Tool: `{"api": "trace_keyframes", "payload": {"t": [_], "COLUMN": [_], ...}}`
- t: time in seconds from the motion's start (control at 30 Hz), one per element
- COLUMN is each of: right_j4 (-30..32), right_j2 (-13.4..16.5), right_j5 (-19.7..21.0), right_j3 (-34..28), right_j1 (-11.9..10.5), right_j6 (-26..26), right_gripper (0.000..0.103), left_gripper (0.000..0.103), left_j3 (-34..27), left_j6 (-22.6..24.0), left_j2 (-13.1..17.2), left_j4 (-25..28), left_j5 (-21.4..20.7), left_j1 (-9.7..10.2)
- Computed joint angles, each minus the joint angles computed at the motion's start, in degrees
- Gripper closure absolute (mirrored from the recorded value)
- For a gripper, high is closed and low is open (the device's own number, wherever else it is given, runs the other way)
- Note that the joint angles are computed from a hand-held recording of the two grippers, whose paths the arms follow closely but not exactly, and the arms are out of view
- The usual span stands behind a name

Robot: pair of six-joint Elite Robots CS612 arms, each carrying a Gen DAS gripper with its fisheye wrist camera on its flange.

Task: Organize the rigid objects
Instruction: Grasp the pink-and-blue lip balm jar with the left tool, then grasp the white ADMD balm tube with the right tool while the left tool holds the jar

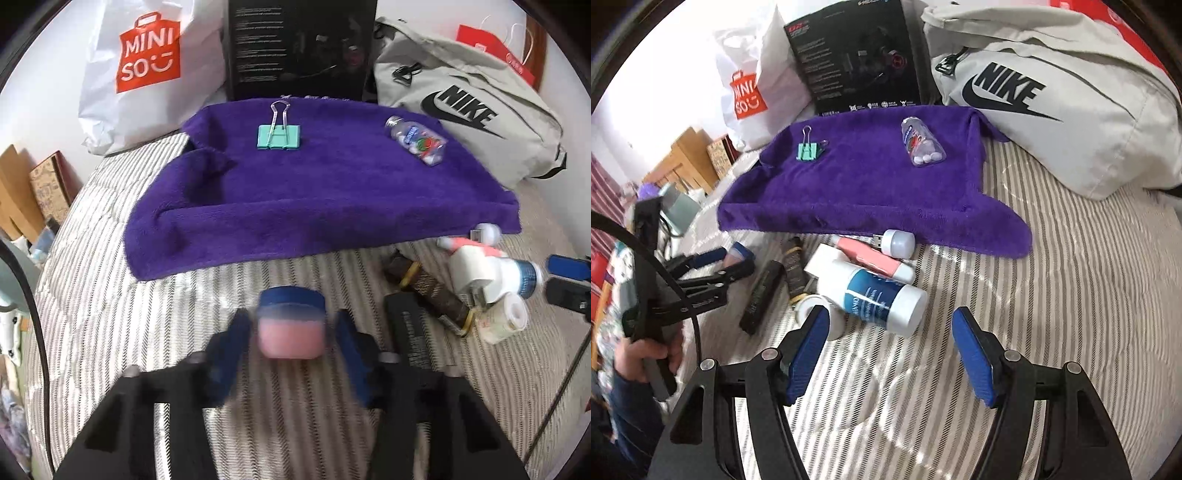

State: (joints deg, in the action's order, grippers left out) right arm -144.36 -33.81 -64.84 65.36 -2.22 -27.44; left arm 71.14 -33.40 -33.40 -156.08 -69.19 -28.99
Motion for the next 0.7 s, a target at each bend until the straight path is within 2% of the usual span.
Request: {"api": "trace_keyframes", "payload": {"t": [0.07,0.13,0.27,0.37,0.5,0.63,0.7], "right_j4": [0.4,0.8,0.4,2.5,4.8,2.1,1.6], "right_j2": [0.3,0.7,1.5,2.6,3.6,3.6,3.0], "right_j5": [-0.2,0.0,-1.5,-3.4,-2.8,-4.0,-4.6], "right_j3": [-0.5,-1.0,-1.9,-3.6,-5.3,-4.2,-3.2], "right_j1": [0.2,0.3,0.8,1.2,1.6,2.0,1.9], "right_j6": [-0.9,-2.4,-5.7,-8.0,-11.4,-14.3,-14.6], "right_gripper": [0.035,0.035,0.035,0.035,0.035,0.041,0.053], "left_gripper": [0.068,0.068,0.068,0.068,0.068,0.068,0.068], "left_j3": [-0.2,-0.1,-0.3,-0.2,-0.1,0.0,0.0], "left_j6": [1.2,1.2,1.5,1.6,1.7,1.7,1.7], "left_j2": [0.1,0.0,0.1,0.1,0.1,0.1,0.1], "left_j4": [0.0,-0.3,-0.1,-0.5,-0.7,-0.8,-1.0], "left_j5": [-0.4,-0.7,-0.6,-0.9,-1.0,-1.0,-0.9], "left_j1": [0.01,0.07,0.08,0.14,0.19,0.19,0.18]}}
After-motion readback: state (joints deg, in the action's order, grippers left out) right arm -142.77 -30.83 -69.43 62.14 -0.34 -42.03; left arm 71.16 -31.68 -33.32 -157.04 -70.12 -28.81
